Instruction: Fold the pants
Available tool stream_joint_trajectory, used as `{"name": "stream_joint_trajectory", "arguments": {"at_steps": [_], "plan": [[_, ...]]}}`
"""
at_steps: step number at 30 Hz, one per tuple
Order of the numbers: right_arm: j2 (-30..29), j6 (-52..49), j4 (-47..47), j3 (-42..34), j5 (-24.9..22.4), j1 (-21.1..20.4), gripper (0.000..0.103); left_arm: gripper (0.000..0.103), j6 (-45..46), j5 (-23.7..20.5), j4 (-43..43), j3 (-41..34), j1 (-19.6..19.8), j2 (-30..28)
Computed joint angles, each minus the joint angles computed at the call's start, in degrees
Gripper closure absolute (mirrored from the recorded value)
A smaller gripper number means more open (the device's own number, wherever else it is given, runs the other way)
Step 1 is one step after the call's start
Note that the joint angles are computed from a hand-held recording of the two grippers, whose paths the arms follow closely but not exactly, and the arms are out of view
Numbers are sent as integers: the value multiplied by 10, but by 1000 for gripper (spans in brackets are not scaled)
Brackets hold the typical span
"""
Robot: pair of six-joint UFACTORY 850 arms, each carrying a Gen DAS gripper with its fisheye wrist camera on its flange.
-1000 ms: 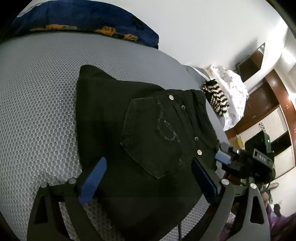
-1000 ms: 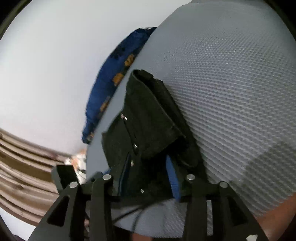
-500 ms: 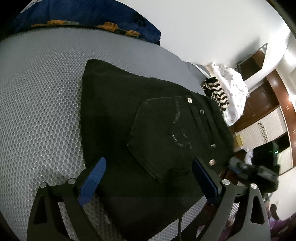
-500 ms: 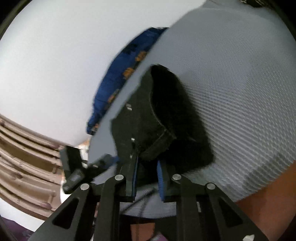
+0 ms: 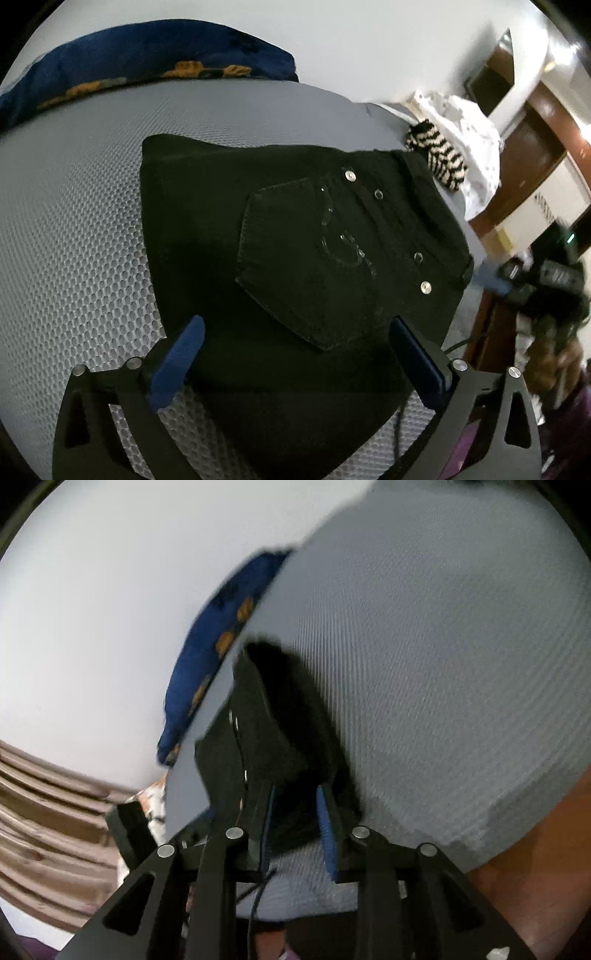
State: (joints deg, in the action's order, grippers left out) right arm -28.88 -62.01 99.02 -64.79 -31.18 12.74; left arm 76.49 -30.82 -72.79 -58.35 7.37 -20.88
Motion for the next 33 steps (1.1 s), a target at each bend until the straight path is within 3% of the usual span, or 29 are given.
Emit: {"name": "stream_joint_trajectory", "arguments": {"at_steps": [3, 9, 13, 16, 17, 18, 19, 22, 25, 27, 28, 30, 31, 33], "plan": [[9, -98, 60, -16, 8, 2, 80, 2, 9, -13, -23, 2, 6, -1], [-64, -181, -26, -153, 72, 60, 80, 2, 43, -55, -132, 15, 38, 12], [-125, -128, -136, -235, 114, 77, 80, 2, 99, -63, -209, 14, 53, 16], [-171, 24, -280, -283, 139, 80, 81, 2, 107, -38, -215, -12, 48, -5], [-180, 71, -302, -291, 130, 76, 81, 2, 98, -29, -203, -26, 45, -18], [-194, 111, -299, -297, 99, 63, 89, 2, 79, -23, -186, -38, 42, -33], [-201, 126, -280, -294, 81, 55, 103, 2, 54, -14, -162, -47, 40, -43], [-206, 63, -148, -264, 12, 28, 103, 2, 51, -13, -183, -47, 39, -59], [-186, 26, -145, -247, 28, 31, 102, 2, 55, -7, -205, -36, 43, -46], [-152, -55, -67, -209, 37, 30, 90, 2, 41, -1, -201, -36, 45, -42], [-132, -93, -30, -189, 46, 32, 76, 2, 44, 1, -207, -31, 47, -36], [-94, -140, 14, -153, 58, 40, 58, 2, 51, 13, -222, -22, 46, -21], [-79, -143, 15, -139, 61, 44, 48, 2, 57, 24, -231, -19, 43, -15], [-52, -80, -53, -121, 106, 68, 36, 2, 90, 68, -262, -9, 30, 2]]}}
